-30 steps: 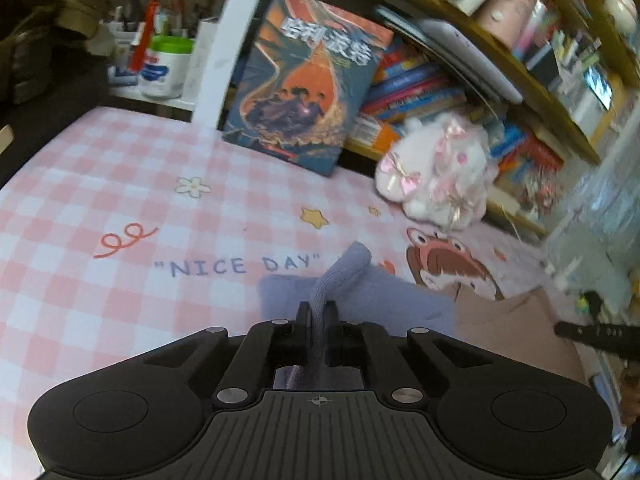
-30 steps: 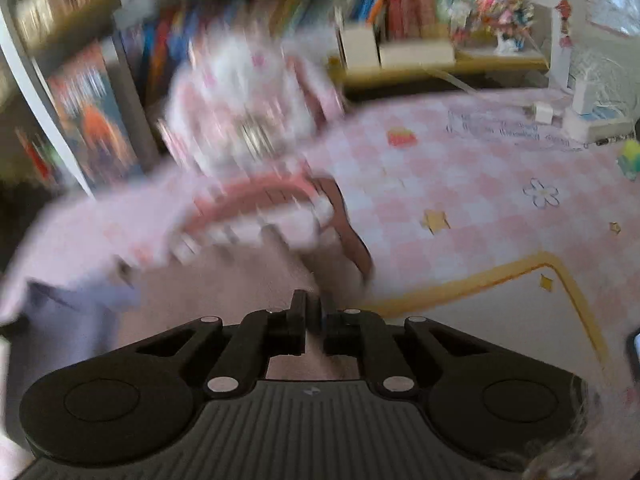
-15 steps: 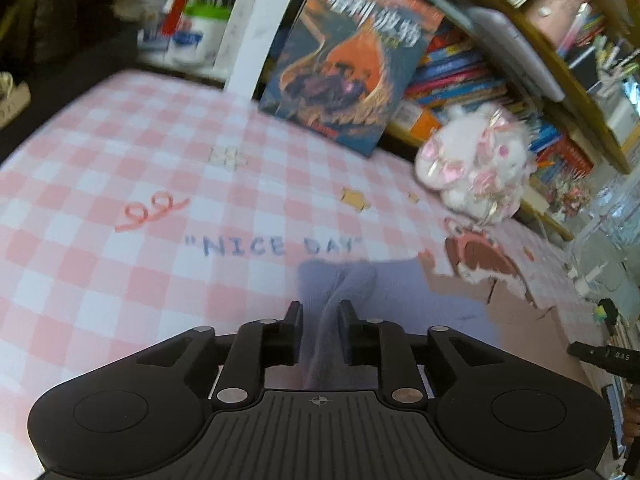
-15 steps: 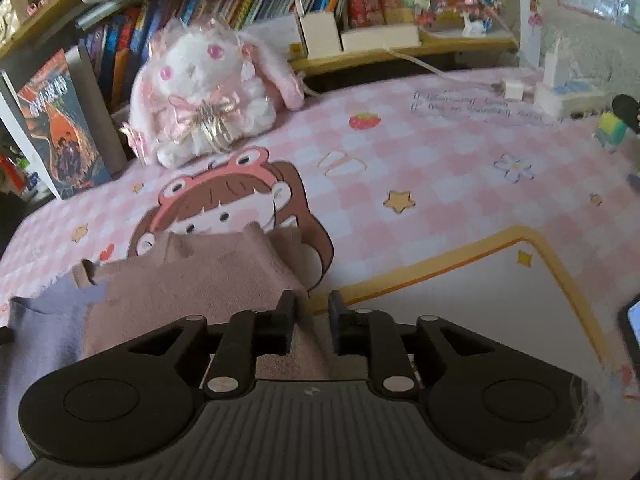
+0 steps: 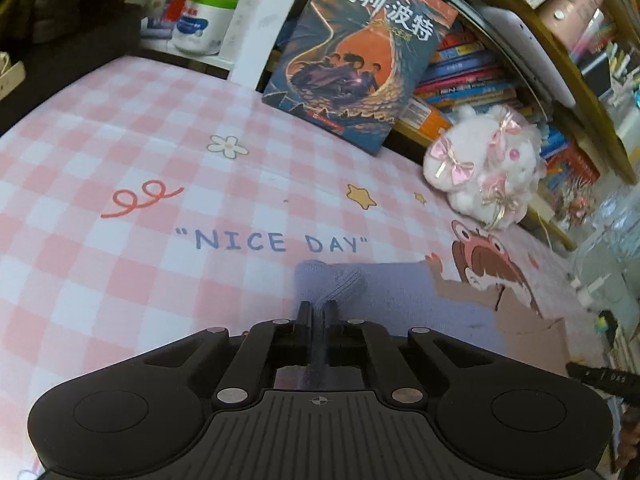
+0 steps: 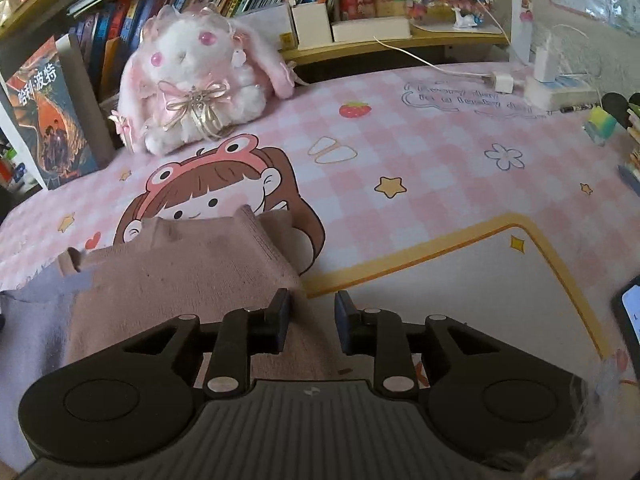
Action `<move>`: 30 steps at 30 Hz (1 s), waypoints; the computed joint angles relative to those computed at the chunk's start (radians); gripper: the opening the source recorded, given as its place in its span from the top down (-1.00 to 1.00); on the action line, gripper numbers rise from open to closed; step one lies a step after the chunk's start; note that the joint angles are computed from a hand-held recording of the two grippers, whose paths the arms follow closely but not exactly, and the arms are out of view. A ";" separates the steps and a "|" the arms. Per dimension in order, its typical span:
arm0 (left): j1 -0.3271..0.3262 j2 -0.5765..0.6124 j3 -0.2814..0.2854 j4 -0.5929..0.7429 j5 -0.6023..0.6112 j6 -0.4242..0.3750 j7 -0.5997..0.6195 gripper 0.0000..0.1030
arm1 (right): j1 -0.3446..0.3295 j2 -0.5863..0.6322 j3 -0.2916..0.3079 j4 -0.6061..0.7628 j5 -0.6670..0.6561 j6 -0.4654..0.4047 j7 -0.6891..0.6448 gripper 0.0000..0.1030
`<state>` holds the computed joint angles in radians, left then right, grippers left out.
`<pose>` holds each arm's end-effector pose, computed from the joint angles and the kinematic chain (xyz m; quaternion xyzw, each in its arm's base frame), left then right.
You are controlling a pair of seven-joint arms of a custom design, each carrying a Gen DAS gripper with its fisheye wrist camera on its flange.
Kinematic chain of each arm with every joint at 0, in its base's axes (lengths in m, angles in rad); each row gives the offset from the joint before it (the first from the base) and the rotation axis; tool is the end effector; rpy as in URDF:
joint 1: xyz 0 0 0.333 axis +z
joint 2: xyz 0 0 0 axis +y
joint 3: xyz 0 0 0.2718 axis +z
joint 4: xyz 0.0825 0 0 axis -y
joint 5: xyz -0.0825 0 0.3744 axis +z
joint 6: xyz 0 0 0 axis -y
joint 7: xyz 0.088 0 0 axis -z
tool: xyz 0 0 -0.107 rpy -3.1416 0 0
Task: Fold clothes
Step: 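Open both grippers and release the sweater side edges, then raise both grippers away from the folded sweater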
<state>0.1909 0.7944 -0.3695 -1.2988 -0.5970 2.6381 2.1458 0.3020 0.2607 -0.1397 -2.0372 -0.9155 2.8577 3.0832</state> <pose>0.7454 -0.0434 0.3222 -0.6067 0.6823 -0.4056 0.0434 0.5861 0.1424 0.3272 -0.4717 0.8096 -0.2385 0.2554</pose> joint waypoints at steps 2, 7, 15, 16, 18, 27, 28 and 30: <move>-0.008 -0.004 0.012 0.001 0.008 0.004 -0.025 0.74 | -0.004 0.000 0.003 0.000 0.011 0.001 -0.014 0.56; 0.032 -0.102 -0.032 -0.136 -0.042 0.123 0.046 0.72 | 0.003 -0.017 -0.001 -0.002 0.001 -0.008 -0.014 0.55; 0.105 -0.293 -0.126 -0.379 -0.269 0.252 0.252 0.13 | -0.011 -0.097 0.025 -0.039 -0.181 -0.020 0.103 -0.07; 0.098 -0.316 -0.122 -0.405 -0.293 0.262 0.258 0.12 | -0.016 -0.104 0.034 -0.044 -0.195 -0.021 0.109 -0.13; 0.079 -0.365 -0.112 -0.462 -0.342 0.283 0.267 0.05 | -0.029 -0.117 0.050 -0.056 -0.215 -0.012 0.107 -0.21; -0.044 -0.547 -0.065 -0.688 -0.508 0.374 0.300 -0.30 | -0.077 -0.196 0.096 -0.164 -0.210 0.058 -0.017 -0.52; -0.061 -0.563 -0.060 -0.710 -0.522 0.387 0.305 -0.30 | -0.085 -0.211 0.098 -0.185 -0.217 0.071 -0.017 -0.55; -0.098 -0.596 -0.045 -0.750 -0.538 0.406 0.297 -0.30 | -0.103 -0.242 0.106 -0.229 -0.228 0.100 -0.024 -0.56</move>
